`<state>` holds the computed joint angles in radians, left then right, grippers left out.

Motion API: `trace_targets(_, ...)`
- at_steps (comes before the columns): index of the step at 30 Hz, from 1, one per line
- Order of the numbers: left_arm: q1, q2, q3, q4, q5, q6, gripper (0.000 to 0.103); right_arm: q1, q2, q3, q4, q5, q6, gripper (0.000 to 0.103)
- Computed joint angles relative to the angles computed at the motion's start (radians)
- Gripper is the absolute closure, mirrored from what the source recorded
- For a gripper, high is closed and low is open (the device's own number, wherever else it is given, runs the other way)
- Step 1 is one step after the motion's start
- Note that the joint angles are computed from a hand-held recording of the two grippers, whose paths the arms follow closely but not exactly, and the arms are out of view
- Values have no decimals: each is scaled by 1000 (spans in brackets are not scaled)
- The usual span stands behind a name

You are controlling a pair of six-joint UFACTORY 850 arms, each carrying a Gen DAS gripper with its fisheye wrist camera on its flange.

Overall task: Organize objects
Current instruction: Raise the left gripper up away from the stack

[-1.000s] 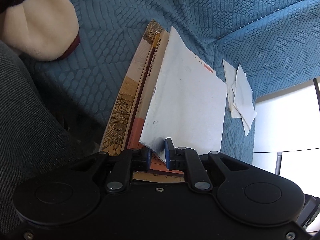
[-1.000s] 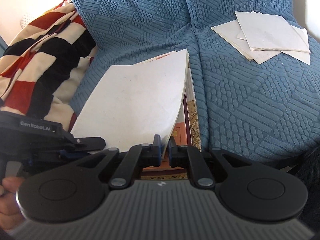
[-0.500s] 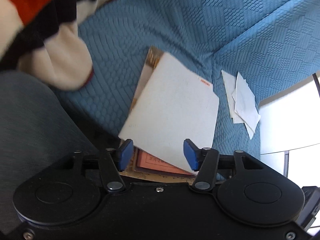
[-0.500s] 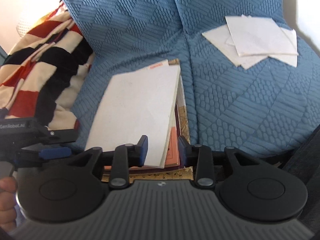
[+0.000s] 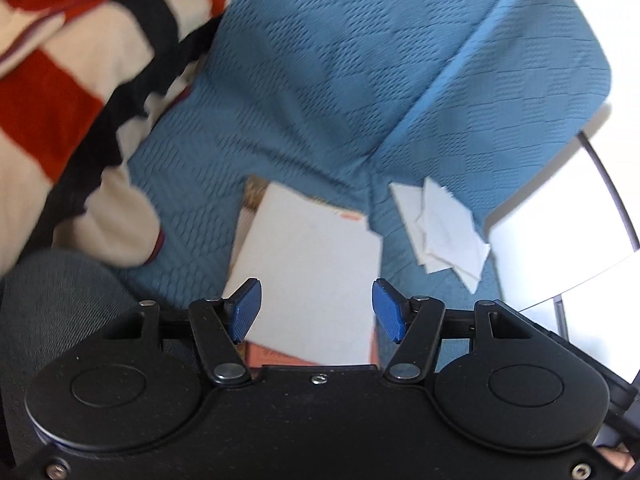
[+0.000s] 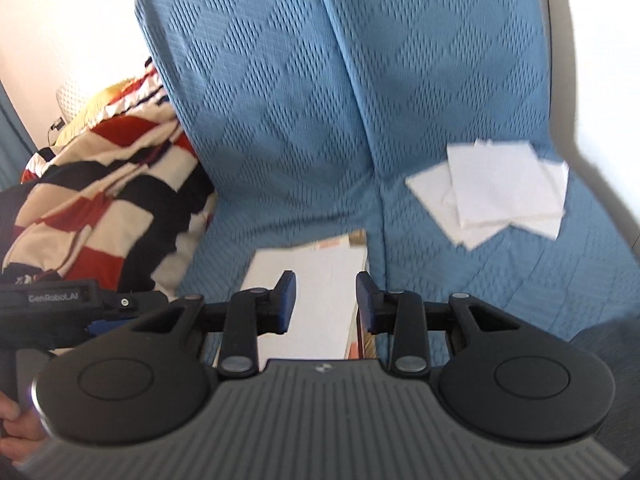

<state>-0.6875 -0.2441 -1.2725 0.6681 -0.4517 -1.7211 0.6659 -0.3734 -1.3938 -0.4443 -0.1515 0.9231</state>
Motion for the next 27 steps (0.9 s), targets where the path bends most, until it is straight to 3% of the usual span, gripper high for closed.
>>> trace_targets(3,-20,4,-27,58,-26,-19,44,5,29,12,-184,-5,167,67)
trace_targets(12,-77,-2,-98,198,-118,-69,44,8,117,67,-361,-1,335,67)
trace_targets(27,-106,-125,-284,170,-109,71,43,-23,218,173,-727,-49,694,67)
